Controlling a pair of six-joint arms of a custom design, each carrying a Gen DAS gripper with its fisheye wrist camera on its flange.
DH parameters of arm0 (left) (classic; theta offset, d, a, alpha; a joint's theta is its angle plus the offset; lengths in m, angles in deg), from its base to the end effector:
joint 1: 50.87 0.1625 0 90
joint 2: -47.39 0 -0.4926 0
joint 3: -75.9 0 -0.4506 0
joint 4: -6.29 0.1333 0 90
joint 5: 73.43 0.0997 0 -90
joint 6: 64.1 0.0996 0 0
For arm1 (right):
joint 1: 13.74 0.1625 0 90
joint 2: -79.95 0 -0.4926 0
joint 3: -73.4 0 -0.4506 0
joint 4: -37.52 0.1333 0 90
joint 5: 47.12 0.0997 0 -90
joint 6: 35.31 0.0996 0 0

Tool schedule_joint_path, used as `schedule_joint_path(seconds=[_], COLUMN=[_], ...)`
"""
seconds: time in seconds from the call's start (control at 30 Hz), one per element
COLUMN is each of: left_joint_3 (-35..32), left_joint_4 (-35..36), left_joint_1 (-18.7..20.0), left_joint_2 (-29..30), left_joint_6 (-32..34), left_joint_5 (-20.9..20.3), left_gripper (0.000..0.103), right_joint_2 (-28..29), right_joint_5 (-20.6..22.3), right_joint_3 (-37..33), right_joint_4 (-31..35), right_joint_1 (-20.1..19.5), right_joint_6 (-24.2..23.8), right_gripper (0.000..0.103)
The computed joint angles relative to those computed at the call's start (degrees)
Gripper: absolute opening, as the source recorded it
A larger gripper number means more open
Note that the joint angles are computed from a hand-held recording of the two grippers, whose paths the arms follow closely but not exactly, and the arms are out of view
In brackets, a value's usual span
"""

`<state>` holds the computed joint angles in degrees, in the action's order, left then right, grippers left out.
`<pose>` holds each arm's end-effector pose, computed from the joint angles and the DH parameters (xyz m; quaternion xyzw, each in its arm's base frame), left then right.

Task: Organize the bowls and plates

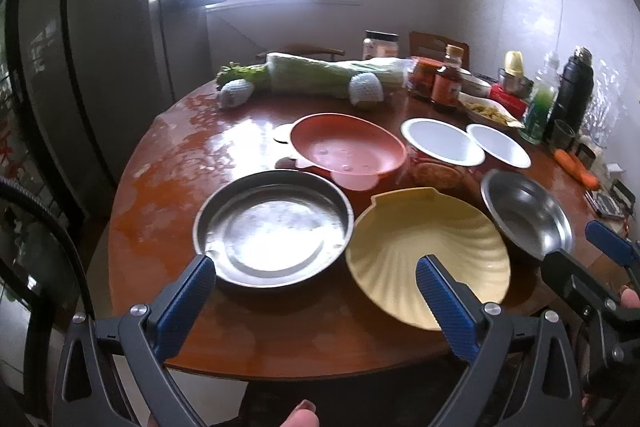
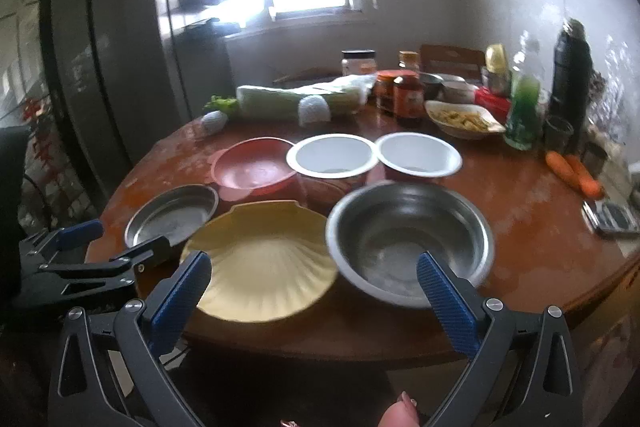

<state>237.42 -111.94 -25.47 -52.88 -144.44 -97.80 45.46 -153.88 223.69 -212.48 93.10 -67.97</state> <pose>-0.0756 -0.2839 0.1634 0.0422 0.8193 -0.4235 0.3842 0.2009 -0.3026 0.0369 0.3340 -0.8554 0.3501 0.1850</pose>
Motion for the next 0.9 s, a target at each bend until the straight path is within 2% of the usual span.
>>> schedule_joint_path(seconds=[0.2, 0.3, 0.43, 0.6, 0.8, 0.9], left_joint_3=[-0.85, -1.45, -1.44, -0.95, 0.71, 1.39], left_joint_4=[15.0, 21.21, 23.82, 19.77, 2.87, -5.88], left_joint_1=[0.31, 1.63, 3.6, 6.96, 12.88, 15.06], left_joint_2=[-8.46, -12.2, -16.2, -18.5, -16.29, -13.46], left_joint_6=[-7.94, -10.81, -10.41, -4.88, 8.22, 13.6], left_joint_5=[1.09, 1.49, 1.77, 1.82, 1.05, 0.71], left_gripper=[0.101, 0.101, 0.101, 0.101, 0.101, 0.101], right_joint_2=[-0.53, -0.28, -0.44, -1.21, -0.13, 0.89], right_joint_5=[2.21, 3.0, 3.56, 3.84, 1.63, 0.01], right_joint_3=[-1.71, -3.12, -5.89, -9.98, -15.32, -17.25], right_joint_4=[5.32, 8.13, 14.24, 24.64, 33.85, 36.1], right_joint_1=[1.91, 3.43, 5.3, 6.31, 7.84, 8.54], right_joint_6=[0.02, -1.71, -1.52, 0.94, 1.35, 0.67], right_gripper=[0.103, 0.103, 0.103, 0.103, 0.103, 0.1])
